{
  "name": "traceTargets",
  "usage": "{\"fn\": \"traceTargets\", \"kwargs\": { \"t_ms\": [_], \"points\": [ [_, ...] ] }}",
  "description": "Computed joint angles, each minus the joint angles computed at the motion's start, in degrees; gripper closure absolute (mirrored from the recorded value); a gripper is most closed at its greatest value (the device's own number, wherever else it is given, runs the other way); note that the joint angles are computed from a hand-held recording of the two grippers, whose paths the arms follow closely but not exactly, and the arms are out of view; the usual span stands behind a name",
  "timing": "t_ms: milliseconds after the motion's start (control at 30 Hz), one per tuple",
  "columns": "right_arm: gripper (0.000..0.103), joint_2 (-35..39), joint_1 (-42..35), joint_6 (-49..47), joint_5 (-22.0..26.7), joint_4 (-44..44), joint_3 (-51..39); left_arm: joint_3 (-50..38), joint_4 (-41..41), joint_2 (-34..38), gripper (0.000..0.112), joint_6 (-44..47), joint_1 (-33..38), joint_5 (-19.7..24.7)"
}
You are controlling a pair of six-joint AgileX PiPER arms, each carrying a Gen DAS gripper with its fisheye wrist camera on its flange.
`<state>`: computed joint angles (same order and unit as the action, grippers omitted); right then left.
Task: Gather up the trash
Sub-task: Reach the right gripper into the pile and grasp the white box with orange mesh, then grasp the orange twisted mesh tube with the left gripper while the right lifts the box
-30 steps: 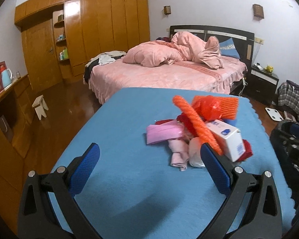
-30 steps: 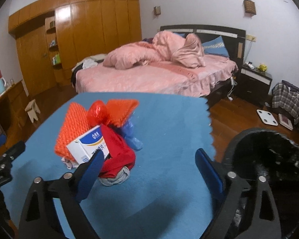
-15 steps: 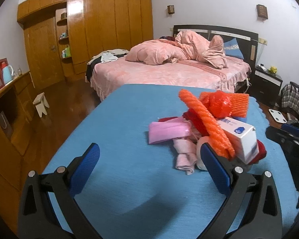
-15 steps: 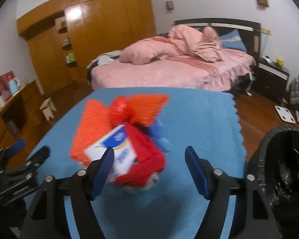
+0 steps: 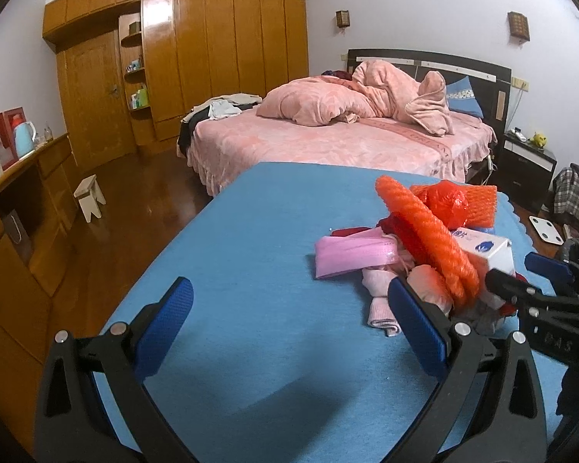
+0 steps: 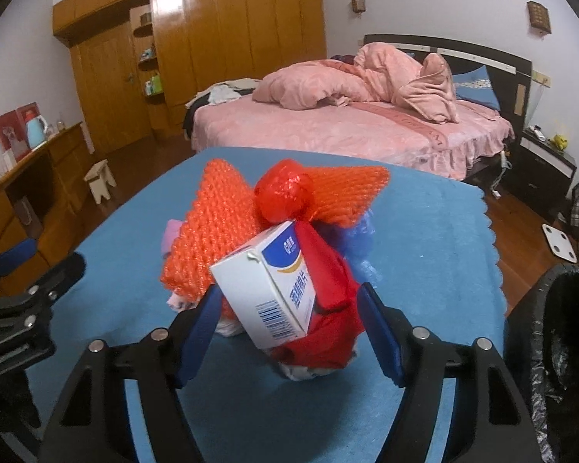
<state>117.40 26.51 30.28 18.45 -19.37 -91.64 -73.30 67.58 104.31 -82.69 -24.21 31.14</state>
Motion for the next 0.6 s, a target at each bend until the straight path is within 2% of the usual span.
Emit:
{"fn": "traceTargets", "kwargs": {
  "t_ms": [67,300,400,433,600],
  "points": [
    [0.033,-0.26,0.27,3.27,-0.06,-2.88,0.19,0.18,0.45,0.02,0.014,-0.61,0.01,-0.12],
    [0.035,4.4,1.41,-2.49,4.38,0.93,-6.76,0.21,0.56,0.08,0.014,-1.17,-0.23,-0.62],
    [0.051,5.73,0.86,-8.02,4.85,6.98,-8.91,0.55,1.27,-0.24,0.014,-1.7,-0.41,-0.51],
    [0.06,6.08,0.61,-9.63,5.43,8.92,-9.61,0.54,1.19,-0.23,0.014,-1.71,-0.37,-0.58],
    [0.067,2.78,-0.86,-14.56,2.73,15.32,-5.13,0.32,0.14,-0.13,0.014,-0.91,-0.23,-1.26]
  ]
}}
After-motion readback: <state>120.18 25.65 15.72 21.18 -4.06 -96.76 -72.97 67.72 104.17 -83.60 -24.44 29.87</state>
